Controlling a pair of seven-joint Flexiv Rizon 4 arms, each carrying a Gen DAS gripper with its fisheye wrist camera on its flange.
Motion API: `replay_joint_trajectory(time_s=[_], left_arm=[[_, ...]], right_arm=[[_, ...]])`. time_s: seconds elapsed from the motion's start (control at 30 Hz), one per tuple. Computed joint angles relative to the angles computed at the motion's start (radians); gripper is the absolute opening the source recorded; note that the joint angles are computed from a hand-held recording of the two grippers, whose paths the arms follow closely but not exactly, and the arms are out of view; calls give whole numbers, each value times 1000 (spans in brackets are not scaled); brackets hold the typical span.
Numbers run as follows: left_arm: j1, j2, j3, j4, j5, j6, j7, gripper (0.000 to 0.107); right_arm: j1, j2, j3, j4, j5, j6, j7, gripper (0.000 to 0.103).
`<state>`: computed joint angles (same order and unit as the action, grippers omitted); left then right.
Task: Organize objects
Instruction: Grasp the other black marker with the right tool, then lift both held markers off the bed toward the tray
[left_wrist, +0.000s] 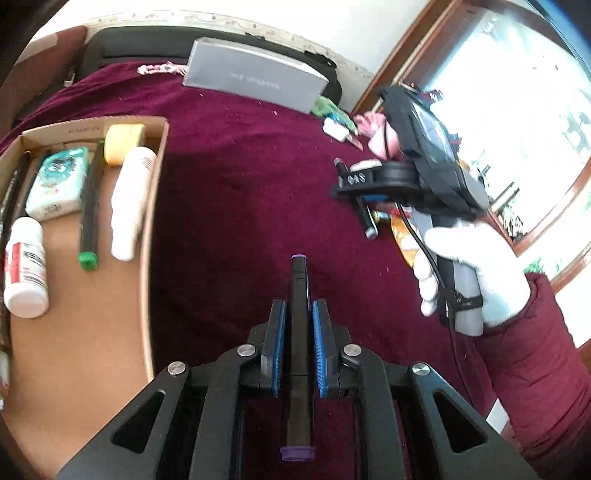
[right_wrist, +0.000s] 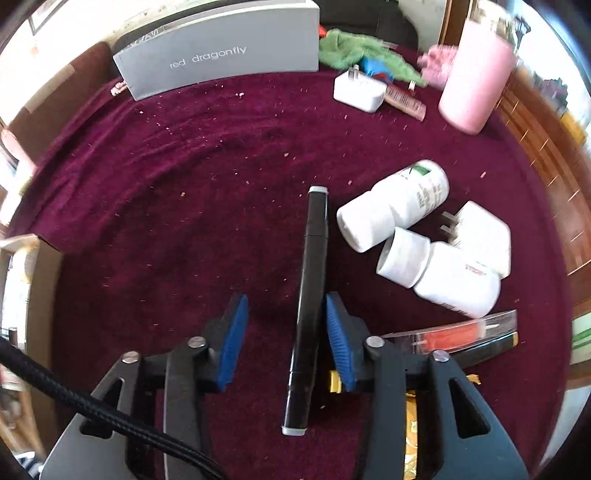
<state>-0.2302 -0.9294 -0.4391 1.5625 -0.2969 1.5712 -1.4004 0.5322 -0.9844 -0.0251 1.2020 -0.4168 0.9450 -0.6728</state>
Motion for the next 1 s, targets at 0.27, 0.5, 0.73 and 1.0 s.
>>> replay_joint_trajectory(time_s=[0.27,0.5,0.73,1.0], left_arm=[[-150,-17,175,-94,0,-107,-62,13],[-322,-21,418,-190,92,-197,-191,13],[-217,2,264,-116,103,-144,-125,11],[-56,65,65,64,88,66,-77,11]], right_arm=[[-6,20,42,8,23,-27,-35,13],[8,3,31,-19,31,-43,-24,13],[-11,42,52,57,71,44,-22,12],[-26,164,56,312,115,354,41,12]])
